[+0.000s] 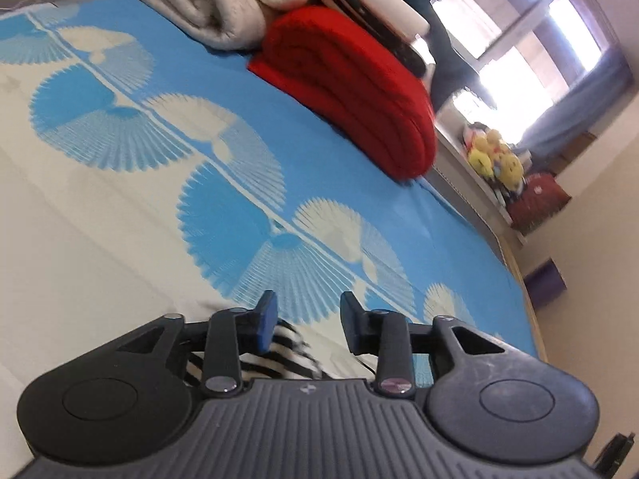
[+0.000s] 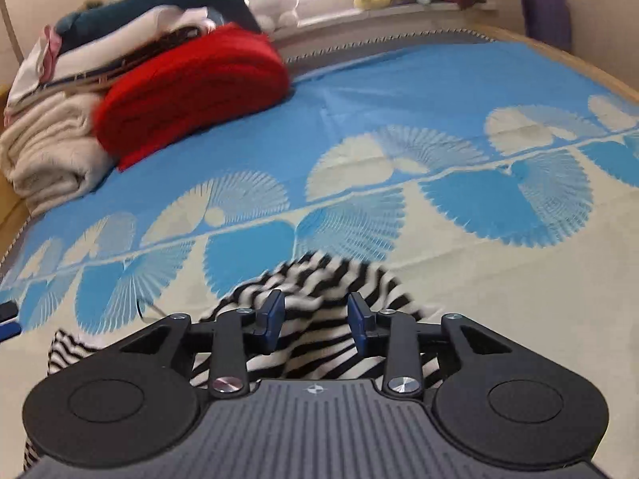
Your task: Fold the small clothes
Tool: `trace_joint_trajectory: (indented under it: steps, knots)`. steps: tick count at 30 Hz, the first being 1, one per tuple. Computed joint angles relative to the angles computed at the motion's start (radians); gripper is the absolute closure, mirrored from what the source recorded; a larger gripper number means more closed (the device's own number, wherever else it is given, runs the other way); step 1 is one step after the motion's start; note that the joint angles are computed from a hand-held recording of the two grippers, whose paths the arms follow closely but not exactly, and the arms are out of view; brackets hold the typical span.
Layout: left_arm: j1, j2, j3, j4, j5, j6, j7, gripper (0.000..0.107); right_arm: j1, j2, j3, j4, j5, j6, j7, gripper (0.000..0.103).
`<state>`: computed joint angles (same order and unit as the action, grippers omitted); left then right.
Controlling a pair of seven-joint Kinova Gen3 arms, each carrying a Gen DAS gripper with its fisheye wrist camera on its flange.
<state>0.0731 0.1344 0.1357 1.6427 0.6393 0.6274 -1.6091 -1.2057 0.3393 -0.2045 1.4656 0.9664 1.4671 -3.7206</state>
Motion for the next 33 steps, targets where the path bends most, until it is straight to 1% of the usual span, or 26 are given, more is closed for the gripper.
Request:
trace_joint_trajectory:
  steps: [1, 3, 4, 5, 6, 7, 8, 10, 11, 13, 14, 15, 16, 17, 18, 19, 20, 22, 24, 25, 26, 28, 29, 30, 31, 33]
  knots:
    - [0.015, 0.006, -0.027, -0.018, -0.033, 0.023, 0.015, 0.069, 0.001, -0.011, 0.0, 0.012, -0.006, 0.004, 0.0, 0.064]
    - [0.084, 0.032, -0.119, -0.063, -0.115, 0.101, 0.037, 0.069, 0.008, -0.039, 0.018, 0.045, -0.056, -0.032, 0.023, 0.061]
    - [0.115, 0.048, -0.153, -0.088, -0.155, 0.142, 0.054, 0.069, 0.04, -0.052, 0.011, 0.056, -0.096, -0.067, 0.06, 0.06]
    - [0.136, 0.069, -0.169, -0.116, -0.196, 0.182, 0.074, 0.069, 0.086, -0.057, -0.015, 0.064, -0.137, -0.093, 0.1, 0.059]
    - [0.144, 0.087, -0.167, -0.145, -0.237, 0.223, 0.092, 0.066, 0.133, -0.05, -0.045, 0.059, -0.178, -0.103, 0.141, 0.058]
    - [0.138, 0.102, -0.146, -0.167, -0.277, 0.252, 0.099, 0.064, 0.179, -0.035, -0.086, 0.048, -0.205, -0.097, 0.182, 0.058]
    - [0.115, 0.112, -0.106, -0.178, -0.315, 0.266, 0.104, 0.059, 0.214, -0.012, -0.123, 0.027, -0.216, -0.074, 0.222, 0.058]
    - [0.084, 0.135, -0.033, -0.196, -0.397, 0.278, 0.133, 0.054, 0.232, 0.035, -0.148, -0.019, -0.229, -0.014, 0.304, 0.058]
    - [0.06, 0.14, 0.013, -0.194, -0.434, 0.274, 0.153, 0.052, 0.22, 0.045, -0.133, -0.03, -0.235, -0.007, 0.328, 0.058]
    - [0.012, 0.157, 0.106, -0.197, -0.502, 0.26, 0.197, 0.051, 0.161, 0.045, -0.053, -0.032, -0.256, -0.021, 0.353, 0.059]
    - [-0.012, 0.166, 0.152, -0.195, -0.541, 0.247, 0.221, 0.051, 0.125, 0.047, -0.009, -0.037, -0.263, -0.017, 0.361, 0.065]
    - [-0.035, 0.17, 0.198, -0.183, -0.579, 0.223, 0.241, 0.053, 0.101, 0.042, 0.018, -0.037, -0.264, -0.017, 0.36, 0.084]
    - [-0.057, 0.175, 0.239, -0.173, -0.608, 0.2, 0.246, 0.058, 0.088, 0.035, 0.025, -0.029, -0.256, -0.021, 0.344, 0.091]
    - [-0.065, 0.177, 0.261, -0.163, -0.621, 0.182, 0.238, 0.083, 0.085, 0.026, 0.019, -0.019, -0.24, -0.022, 0.316, 0.095]
    - [-0.054, 0.181, 0.265, -0.15, -0.646, 0.155, 0.243, 0.107, 0.086, 0.017, 0.005, -0.009, -0.218, -0.015, 0.28, 0.096]
    - [-0.026, 0.176, 0.251, -0.134, -0.687, 0.116, 0.265, 0.107, 0.072, 0.009, 0.009, -0.002, -0.196, -0.002, 0.242, 0.097]
    - [0.011, 0.158, 0.218, -0.116, -0.728, 0.075, 0.294, 0.107, 0.041, 0.003, 0.032, 0.003, -0.171, 0.02, 0.201, 0.097]
    - [0.09, 0.111, 0.125, -0.084, -0.794, -0.006, 0.375, 0.107, -0.01, 0.004, 0.059, 0.005, -0.115, 0.085, 0.12, 0.097]
    - [0.158, 0.078, 0.04, -0.061, -0.827, -0.065, 0.455, 0.107, -0.031, 0.009, 0.069, -0.002, -0.097, 0.135, 0.085, 0.097]
    - [0.18, 0.078, 0.02, -0.06, -0.848, -0.069, 0.479, 0.107, -0.017, 0.01, 0.061, -0.001, -0.108, 0.136, 0.091, 0.097]
    - [0.185, 0.088, 0.019, -0.068, -0.852, -0.058, 0.487, 0.107, 0.016, 0.009, 0.039, -0.003, -0.135, 0.121, 0.11, 0.097]
    - [0.139, 0.127, 0.071, -0.108, -0.812, 0.011, 0.455, 0.106, 0.092, 0.004, -0.006, -0.002, -0.211, 0.072, 0.153, 0.096]
    - [0.093, 0.151, 0.116, -0.131, -0.771, 0.051, 0.418, 0.102, 0.104, 0.002, -0.001, 0.001, -0.243, 0.054, 0.164, 0.093]
    - [0.054, 0.177, 0.152, -0.152, -0.735, 0.092, 0.39, 0.09, 0.118, -0.011, -0.003, 0.018, -0.265, 0.019, 0.165, 0.087]
    - [0.03, 0.197, 0.172, -0.171, -0.712, 0.133, 0.375, 0.086, 0.128, -0.019, -0.007, 0.029, -0.279, 0.002, 0.168, 0.085]
    - [0.012, 0.194, 0.181, -0.209, -0.705, 0.199, 0.375, 0.083, 0.123, -0.027, -0.005, 0.029, -0.286, 0.006, 0.161, 0.075]
